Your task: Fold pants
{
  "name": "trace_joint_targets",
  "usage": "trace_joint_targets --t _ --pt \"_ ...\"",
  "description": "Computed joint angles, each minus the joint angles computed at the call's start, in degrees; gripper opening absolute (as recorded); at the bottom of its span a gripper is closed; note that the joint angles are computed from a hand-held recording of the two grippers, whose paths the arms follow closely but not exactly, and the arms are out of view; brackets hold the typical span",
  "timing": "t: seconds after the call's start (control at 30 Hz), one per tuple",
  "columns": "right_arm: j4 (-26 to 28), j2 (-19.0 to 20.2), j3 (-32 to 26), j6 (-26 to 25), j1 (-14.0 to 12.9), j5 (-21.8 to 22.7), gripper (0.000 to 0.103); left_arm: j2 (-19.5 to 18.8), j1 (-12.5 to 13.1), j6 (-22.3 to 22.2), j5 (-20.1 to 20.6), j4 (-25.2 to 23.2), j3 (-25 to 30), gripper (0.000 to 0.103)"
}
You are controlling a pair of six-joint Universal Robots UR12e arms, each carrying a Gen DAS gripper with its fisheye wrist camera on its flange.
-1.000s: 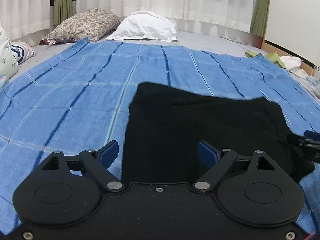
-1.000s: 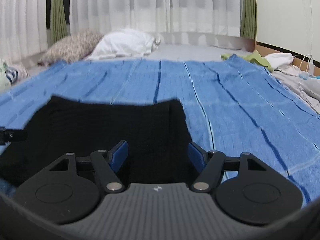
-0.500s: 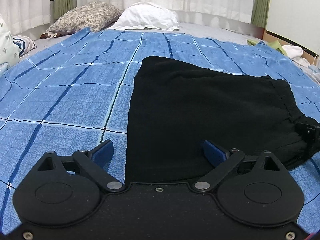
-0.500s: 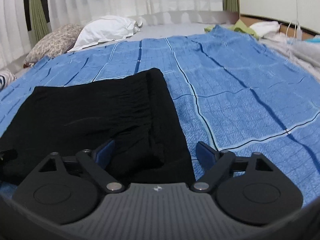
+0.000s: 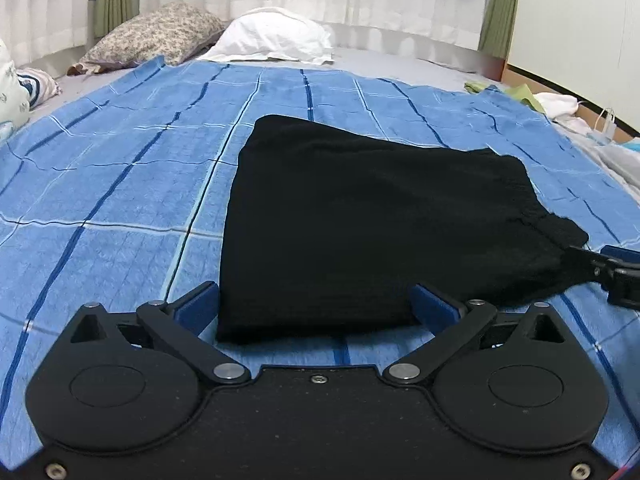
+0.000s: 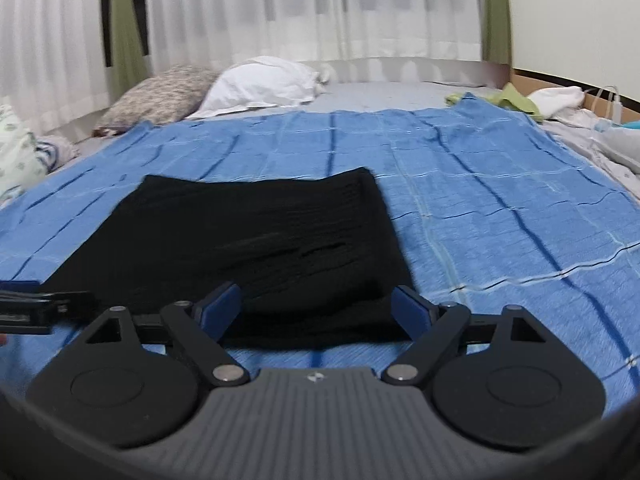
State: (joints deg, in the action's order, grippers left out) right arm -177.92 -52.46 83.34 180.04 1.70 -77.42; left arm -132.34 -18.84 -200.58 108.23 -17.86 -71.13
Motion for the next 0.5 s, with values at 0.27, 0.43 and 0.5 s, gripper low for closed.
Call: trace_joint_targets --t 0.27,0.43,0.5 --pt "-0.5 -0.5 2.3 -3.7 1.4 -3.3 0.103 0.0 -1.4 0.9 1.7 -2.4 -0.6 0.103" --pt "-0.1 -0.5 2.6 -4.2 1.4 -2.6 0.103 -0.3 -1.7 1.2 1.5 -2.6 -0.4 0.103" --pt "1.2 -0.5 2.6 -4.6 1.4 -2.3 0.103 -0.6 -1.8 1.5 1.9 -2.6 -0.1 0.103"
